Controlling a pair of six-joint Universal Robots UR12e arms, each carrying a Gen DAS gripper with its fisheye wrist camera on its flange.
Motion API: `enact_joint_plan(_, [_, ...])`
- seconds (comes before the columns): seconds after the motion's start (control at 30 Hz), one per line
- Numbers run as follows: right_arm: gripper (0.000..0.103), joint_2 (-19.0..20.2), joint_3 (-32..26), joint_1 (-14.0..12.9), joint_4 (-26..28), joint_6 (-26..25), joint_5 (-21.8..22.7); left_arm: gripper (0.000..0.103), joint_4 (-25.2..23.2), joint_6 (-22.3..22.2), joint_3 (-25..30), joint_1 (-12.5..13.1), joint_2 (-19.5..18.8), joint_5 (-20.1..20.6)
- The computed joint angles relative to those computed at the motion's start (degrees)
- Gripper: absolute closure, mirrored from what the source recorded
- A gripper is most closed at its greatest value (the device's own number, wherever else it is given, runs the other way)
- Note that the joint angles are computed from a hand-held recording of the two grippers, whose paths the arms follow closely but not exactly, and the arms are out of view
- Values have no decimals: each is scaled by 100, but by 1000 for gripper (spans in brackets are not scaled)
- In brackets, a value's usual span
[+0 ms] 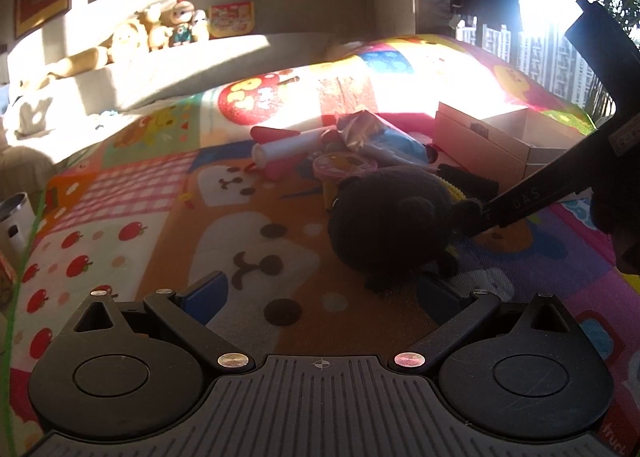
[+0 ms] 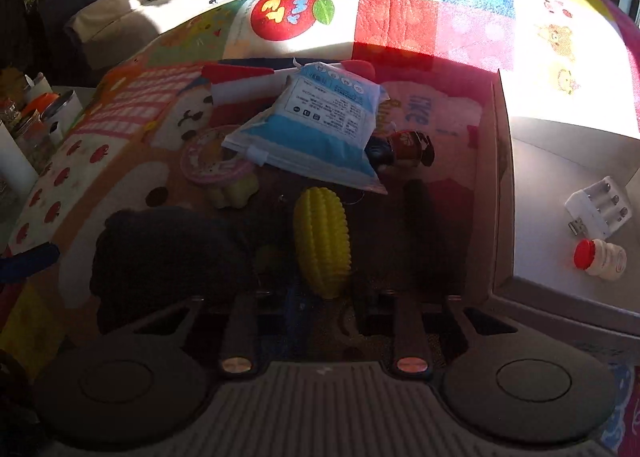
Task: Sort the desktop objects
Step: 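Withdraw the right gripper from the box and move it toward the yellow corn toy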
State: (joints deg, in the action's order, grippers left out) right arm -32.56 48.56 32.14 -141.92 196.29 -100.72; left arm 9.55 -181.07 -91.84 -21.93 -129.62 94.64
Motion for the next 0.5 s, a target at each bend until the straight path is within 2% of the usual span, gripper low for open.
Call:
enact_joint_plan(0.1, [77, -190, 408, 68, -453, -246, -253, 0, -117, 22, 38, -8, -2, 11])
enact_joint_plan(0.2, [74, -144, 377, 113, -850, -384, -580, 0, -119, 140, 55, -45, -17, 125])
enact_joint_plan(0.27, [69, 4, 113, 96, -835, -285, -598, 0, -58, 201, 41, -59, -20, 169])
enact_joint_plan(0.37, [52, 359, -447, 114, -678, -348, -902, 0, -21, 205, 31, -56, -20, 154])
enact_joint_plan(0.43, [49, 574, -767, 141, -607, -473, -1146, 0, -21, 171, 22, -38, -14, 106])
enact_joint_plan(0.5, [49, 600, -859, 99, -459, -288, -965, 0, -44, 131, 25, -25, -12, 65])
